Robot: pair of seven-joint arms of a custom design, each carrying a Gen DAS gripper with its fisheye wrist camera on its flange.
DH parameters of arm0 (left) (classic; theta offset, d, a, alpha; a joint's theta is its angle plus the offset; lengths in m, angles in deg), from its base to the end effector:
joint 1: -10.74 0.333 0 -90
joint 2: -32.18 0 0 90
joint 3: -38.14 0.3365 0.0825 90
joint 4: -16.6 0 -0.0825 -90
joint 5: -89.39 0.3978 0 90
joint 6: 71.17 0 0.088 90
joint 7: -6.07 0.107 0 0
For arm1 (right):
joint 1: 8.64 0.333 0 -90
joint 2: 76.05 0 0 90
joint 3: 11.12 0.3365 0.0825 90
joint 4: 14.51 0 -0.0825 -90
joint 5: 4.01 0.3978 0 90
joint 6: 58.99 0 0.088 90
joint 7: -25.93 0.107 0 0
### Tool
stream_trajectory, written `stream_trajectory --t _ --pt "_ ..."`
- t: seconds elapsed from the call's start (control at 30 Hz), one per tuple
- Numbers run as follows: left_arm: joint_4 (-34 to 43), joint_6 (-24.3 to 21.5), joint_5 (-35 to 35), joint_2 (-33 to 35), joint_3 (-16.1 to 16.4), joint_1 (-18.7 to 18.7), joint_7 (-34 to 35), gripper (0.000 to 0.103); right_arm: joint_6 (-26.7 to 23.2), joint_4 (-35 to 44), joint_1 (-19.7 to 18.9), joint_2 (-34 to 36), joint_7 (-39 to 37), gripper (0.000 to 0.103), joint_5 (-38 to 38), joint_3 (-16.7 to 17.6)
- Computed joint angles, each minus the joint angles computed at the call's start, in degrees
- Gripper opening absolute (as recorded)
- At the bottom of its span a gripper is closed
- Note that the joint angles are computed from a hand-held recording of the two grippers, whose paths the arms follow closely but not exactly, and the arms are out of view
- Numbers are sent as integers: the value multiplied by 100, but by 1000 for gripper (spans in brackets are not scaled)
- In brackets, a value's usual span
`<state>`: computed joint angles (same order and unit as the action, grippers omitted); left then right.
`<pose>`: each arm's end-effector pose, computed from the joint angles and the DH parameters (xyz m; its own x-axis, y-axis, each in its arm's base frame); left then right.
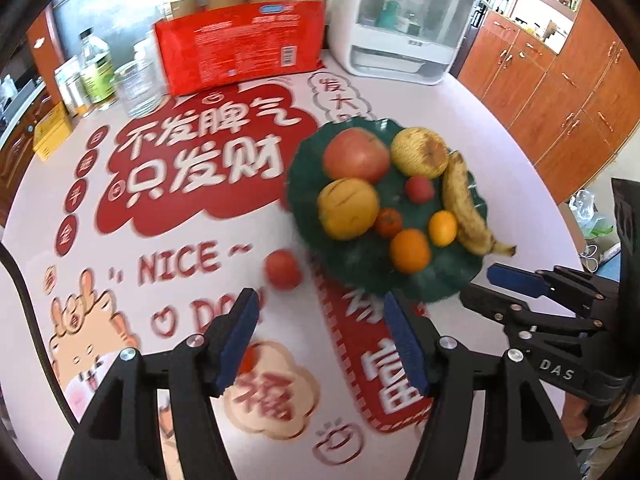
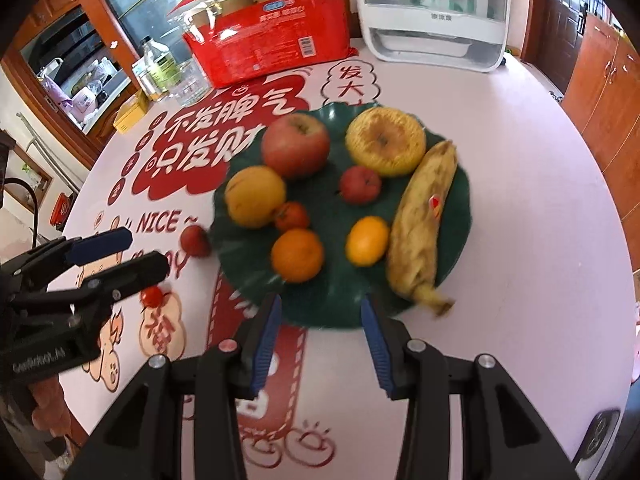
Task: Organize fruits
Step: 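Withdraw both tools toward the remaining tomato and red plum on the cloth, then grasp the tomato with the left tool while the right tool grips the red plum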
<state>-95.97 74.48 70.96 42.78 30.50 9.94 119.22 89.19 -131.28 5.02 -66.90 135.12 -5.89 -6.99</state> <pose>0.6370 -0.0866 0.4352 -0.3337 -0.9336 0.1304 -0.8685 0.2507 -0.4276 0.5977 0.1908 0.4201 0.0177 -0.9937 -0.1103 -0.9315 0.0237 -0.3630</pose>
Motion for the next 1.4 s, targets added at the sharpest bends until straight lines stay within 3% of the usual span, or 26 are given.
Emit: stream_trajectory --t 0.37,0.8,1.03,1.1,1.4 --pt "-422 -148 -119 -194 238 412 302 66 137 -17 360 113 537 42 -118 176" --pt "-432 -164 -386 161 156 515 761 65 265 56 660 435 1078 42 -398 243" --pt "-240 -181 -687 484 32 504 929 38 336 119 699 574 1323 42 -652 174" --pt "-239 -134 -757 522 0 502 1015 24 338 163 706 619 1375 42 -746 156" --pt "-294 65 -1119 510 14 623 1251 23 382 535 629 996 1204 42 -673 235"
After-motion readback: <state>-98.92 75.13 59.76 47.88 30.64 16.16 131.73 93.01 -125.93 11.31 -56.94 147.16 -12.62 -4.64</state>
